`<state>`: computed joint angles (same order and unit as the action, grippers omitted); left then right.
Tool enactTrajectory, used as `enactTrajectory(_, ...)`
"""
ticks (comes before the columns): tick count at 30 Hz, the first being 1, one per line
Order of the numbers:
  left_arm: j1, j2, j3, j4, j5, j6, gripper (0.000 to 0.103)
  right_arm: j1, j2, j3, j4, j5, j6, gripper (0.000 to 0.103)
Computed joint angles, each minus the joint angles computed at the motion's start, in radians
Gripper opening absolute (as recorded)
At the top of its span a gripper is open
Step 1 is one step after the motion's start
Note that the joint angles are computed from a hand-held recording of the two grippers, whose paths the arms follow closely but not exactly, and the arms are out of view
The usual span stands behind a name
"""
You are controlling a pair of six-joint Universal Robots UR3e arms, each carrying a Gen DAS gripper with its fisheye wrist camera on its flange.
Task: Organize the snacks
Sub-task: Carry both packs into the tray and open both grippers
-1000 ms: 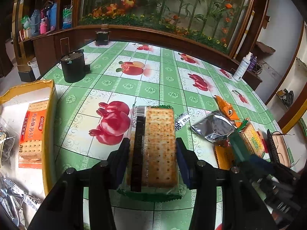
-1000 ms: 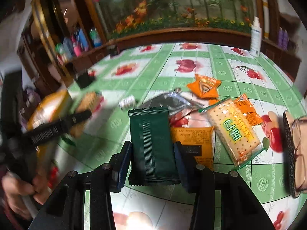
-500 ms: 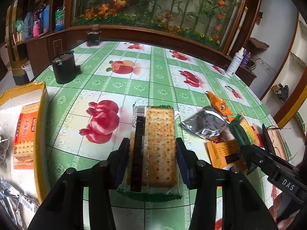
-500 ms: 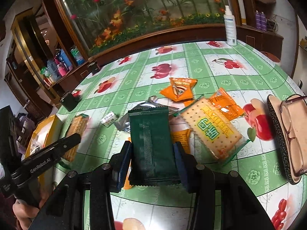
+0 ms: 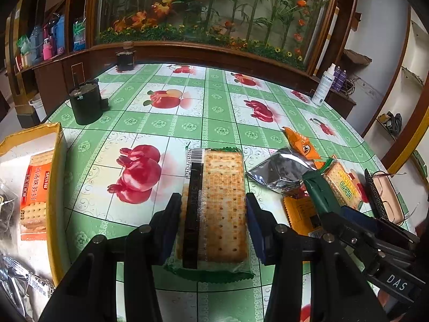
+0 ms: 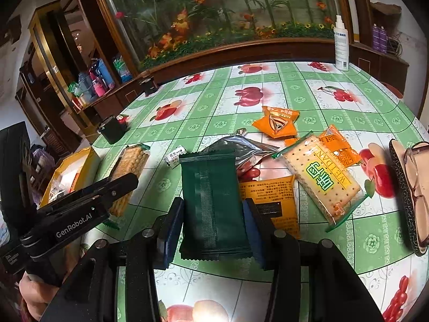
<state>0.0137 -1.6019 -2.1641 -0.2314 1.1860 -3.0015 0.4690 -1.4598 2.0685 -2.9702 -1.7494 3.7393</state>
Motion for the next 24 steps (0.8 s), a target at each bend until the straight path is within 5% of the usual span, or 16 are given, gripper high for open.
enactTrajectory(9, 0.071, 0.107, -0.072, -0.006, -0.104, 0.006, 0.046, 0.007, 0.011, -0.009, -0.013, -0.05, 0.039, 0.049)
enactTrajectory(14, 0.252, 0.322, -0.172, -0.159, -0.259, 0.067, 0.046, 0.068, 0.041, -0.058, -0.007, -0.091, 0.083, 0.049)
enactTrajectory(19, 0.578, 0.658, -0.214, -0.61, -0.441, 0.329, 0.046, 0.169, 0.121, -0.163, -0.019, -0.137, 0.122, 0.049)
enactTrajectory(24, 1.009, 0.905, -0.125, -1.321, -0.563, 0.807, 0.046, 0.297, 0.276, -0.389, 0.0, -0.185, 0.104, 0.049)
